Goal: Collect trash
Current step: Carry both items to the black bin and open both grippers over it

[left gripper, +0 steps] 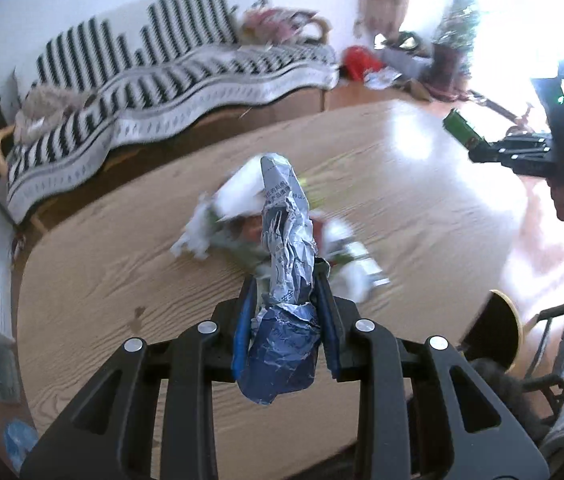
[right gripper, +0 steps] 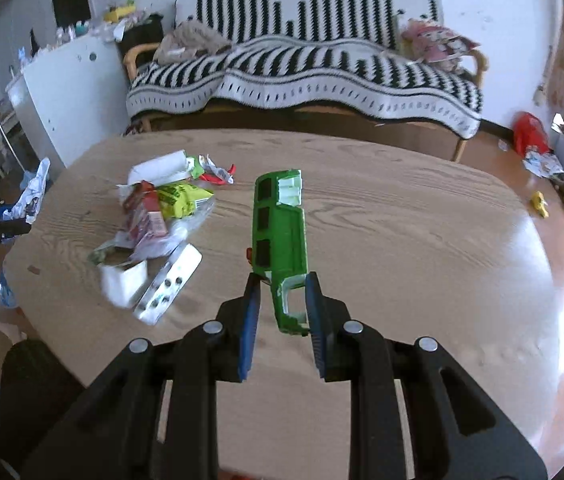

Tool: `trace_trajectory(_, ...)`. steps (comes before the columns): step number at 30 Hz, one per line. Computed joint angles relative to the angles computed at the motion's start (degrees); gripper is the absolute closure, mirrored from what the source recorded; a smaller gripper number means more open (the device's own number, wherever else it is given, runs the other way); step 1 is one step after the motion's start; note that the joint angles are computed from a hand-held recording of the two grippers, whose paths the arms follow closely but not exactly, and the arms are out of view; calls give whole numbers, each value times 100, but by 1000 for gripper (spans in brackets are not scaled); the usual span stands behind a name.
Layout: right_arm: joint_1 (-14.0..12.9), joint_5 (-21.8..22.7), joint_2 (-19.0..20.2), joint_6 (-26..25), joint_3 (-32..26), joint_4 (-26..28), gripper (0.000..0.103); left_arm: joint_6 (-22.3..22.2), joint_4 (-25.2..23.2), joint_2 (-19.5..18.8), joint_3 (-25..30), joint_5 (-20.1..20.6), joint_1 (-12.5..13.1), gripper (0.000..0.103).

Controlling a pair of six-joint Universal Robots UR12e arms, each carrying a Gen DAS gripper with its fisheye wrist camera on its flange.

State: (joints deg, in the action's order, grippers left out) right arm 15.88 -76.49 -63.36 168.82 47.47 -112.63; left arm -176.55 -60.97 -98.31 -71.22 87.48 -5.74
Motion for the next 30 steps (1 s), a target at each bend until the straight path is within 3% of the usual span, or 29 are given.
trace_trajectory(4,-146,-167,-784,256,1014,-615,80,-106,378,40,-8,19,-434,74)
trace_trajectory(8,-315,-308,-1473,529,1838,-1037,80,-143,573,-32,58,-234,-837,74)
trace_trajectory(13,-506,-393,-2104,867,2605,-1270,80,-309,471,-265,234,-795,-1255,74)
trace_trajectory(17,-739,-163,-2570,1344,3445,-1273,80,-656,452,-488,81,-1275,-1598,74)
trace_trajectory(21,-923,44,-2821,1792,4219,-982,80,-1187,280,-726,-167,-1426,-1886,74)
trace_trajectory(24,-998,109,-2875,1939,4581,-707,80,-1428,-225,-895,-290,-1394,-2079,74)
trace_trajectory(28,-1099,295,-2957,2170,4906,-661,80,-1336,-216,-972,-234,-1323,-2150,74)
trace_trajectory(30,-1123,332,-2986,2254,4983,-707,80,-1281,-460,-1009,-205,-1292,-2179,74)
